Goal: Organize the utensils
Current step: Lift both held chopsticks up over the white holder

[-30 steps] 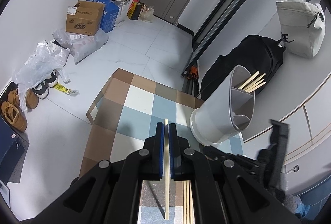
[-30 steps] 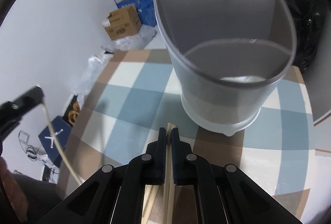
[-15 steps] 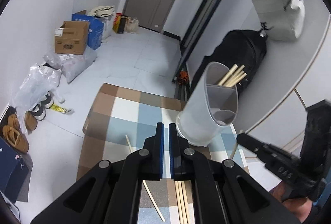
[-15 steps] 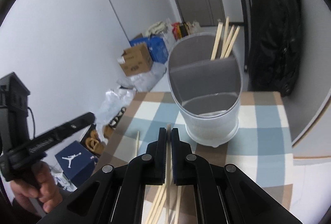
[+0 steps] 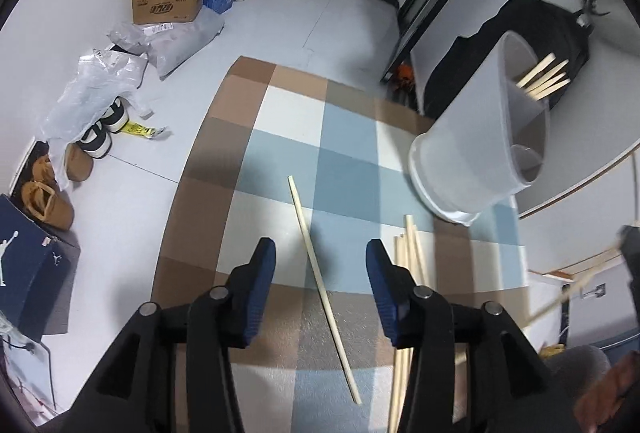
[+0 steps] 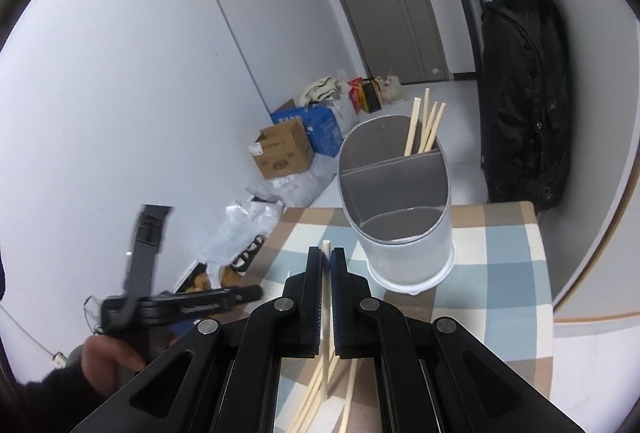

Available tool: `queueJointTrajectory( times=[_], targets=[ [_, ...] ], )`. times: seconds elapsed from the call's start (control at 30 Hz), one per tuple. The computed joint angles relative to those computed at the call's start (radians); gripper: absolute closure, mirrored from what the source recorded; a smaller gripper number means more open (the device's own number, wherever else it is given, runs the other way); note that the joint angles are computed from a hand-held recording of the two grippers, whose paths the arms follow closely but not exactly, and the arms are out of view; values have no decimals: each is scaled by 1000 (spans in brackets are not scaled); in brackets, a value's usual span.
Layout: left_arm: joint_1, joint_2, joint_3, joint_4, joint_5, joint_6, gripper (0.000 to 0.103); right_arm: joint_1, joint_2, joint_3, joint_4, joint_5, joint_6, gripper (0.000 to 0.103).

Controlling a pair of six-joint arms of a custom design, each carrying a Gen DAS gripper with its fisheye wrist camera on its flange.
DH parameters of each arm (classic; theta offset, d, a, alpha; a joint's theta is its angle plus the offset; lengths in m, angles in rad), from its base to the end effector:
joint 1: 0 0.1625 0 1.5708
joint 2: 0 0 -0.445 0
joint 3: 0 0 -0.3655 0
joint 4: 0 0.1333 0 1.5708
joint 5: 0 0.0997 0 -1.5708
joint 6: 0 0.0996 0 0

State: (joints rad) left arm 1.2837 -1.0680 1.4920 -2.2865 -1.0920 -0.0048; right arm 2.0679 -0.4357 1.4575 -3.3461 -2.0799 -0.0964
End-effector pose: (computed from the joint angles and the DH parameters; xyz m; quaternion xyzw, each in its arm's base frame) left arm -0.0174 -0.6919 0.3461 0.1011 0.9565 -0.1738 0.2116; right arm 0.4209 -0.5980 0.0433 0.1746 -0.8877 0.3955 0.1586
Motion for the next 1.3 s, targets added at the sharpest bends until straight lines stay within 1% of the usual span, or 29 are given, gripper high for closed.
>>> queueJointTrajectory(
  times=[0.17,0.2,0.33,0.37,0.4,0.43,0.47,0.5,0.53,0.57,0.6,0.67,0.73,0.8,0.9,1.0,1.07,1.13,1.3],
  targets=[
    [4,65,-70,92,79,-29,61,-19,-20,38,-44,34,2,100],
    [2,87,-93,113,109,-38,61,-23,-22,42,-48,40,2,100],
    [-5,126,-136,136,159,-19,61,-38,-32,58,-61,71,15,100],
    [-8,137,-146,149,173,-11,61,-41,-35,62,-67,76,18,100],
    [-12,155,-168,189,203,-14,61,-44,-37,65,-71,84,21,100],
    [-14,164,-177,219,224,-22,65,-46,-40,68,-74,89,24,100],
    [-17,168,-173,206,240,-13,70,-49,-42,70,-76,92,24,100],
    [-17,167,-172,201,236,-4,83,-51,-44,72,-78,98,23,100],
    [-19,169,-173,207,248,-6,85,-51,-45,73,-81,100,22,100],
    [-21,170,-172,206,257,-9,92,-53,-46,74,-83,105,21,100],
    [-22,169,-169,200,263,-12,101,-53,-46,75,-86,106,19,99],
    [-17,172,-185,215,234,-30,103,-55,-46,75,-89,111,14,99],
    [-9,167,-191,209,186,-38,103,-59,-48,75,-88,116,19,99],
    [-19,143,-150,131,189,-7,103,-59,-49,75,-85,116,20,99],
    [-46,90,-78,4,172,48,103,-58,-52,76,-92,119,16,99],
    [-75,25,-6,-118,128,83,103,-54,-52,74,-100,112,11,100],
    [-93,-11,31,-170,101,97,103,-50,-53,74,-105,108,11,100],
    [-115,-31,53,-211,89,114,103,-42,-54,74,-109,101,8,100],
    [-146,-49,67,-265,38,157,103,-23,-55,69,-125,79,-11,100]
  ],
)
